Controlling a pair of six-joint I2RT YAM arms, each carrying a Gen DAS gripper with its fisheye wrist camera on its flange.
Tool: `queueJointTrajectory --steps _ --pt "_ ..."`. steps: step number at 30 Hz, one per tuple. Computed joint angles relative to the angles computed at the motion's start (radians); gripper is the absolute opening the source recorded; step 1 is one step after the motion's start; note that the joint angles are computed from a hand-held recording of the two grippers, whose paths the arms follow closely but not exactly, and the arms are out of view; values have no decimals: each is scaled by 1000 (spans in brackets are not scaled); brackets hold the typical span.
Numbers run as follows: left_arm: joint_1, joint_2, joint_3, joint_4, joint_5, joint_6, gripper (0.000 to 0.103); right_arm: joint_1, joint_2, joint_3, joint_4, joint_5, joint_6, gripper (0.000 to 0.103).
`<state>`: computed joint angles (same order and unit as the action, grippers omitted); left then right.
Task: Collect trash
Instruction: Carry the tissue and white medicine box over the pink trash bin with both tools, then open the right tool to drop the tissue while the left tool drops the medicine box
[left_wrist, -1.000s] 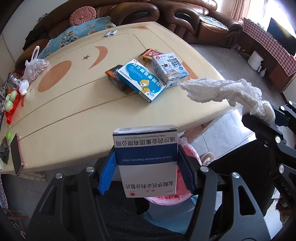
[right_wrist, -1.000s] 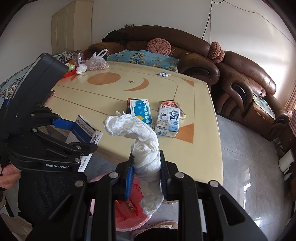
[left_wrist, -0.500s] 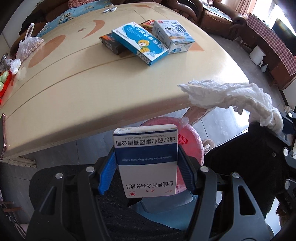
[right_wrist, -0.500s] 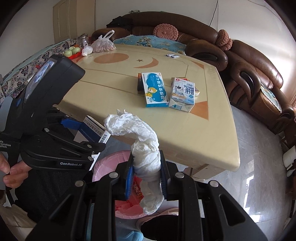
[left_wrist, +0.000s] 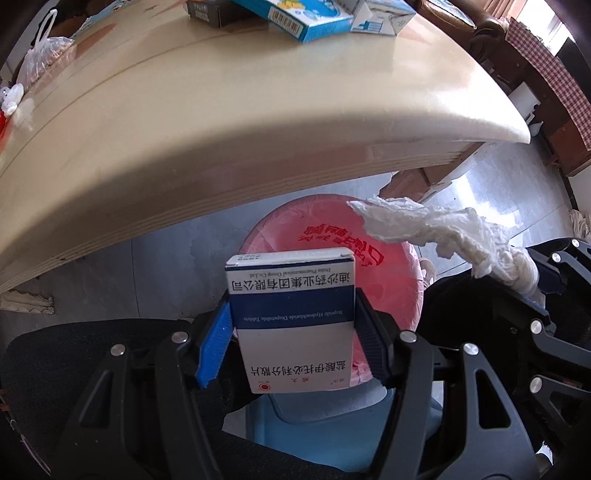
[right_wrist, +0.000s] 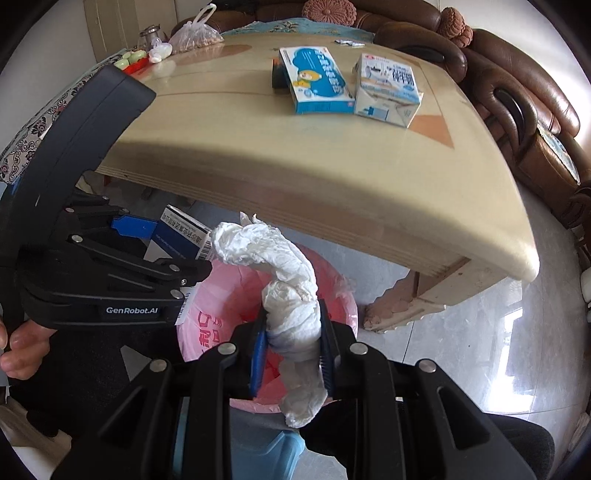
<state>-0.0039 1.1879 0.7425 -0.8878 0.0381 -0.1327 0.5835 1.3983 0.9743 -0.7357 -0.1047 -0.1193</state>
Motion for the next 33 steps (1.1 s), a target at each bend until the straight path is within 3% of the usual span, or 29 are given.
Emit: queueJointTrajectory --steps 16,23,33 --pt "17 365 -73 240 48 -6 61 -16 287 -54 154 -21 6 24" --pt "28 540 -43 301 64 -24 61 -2 409 -47 187 -22 17 24" --pt "28 662 -7 327 73 -46 61 5 497 -26 200 -28 38 25"
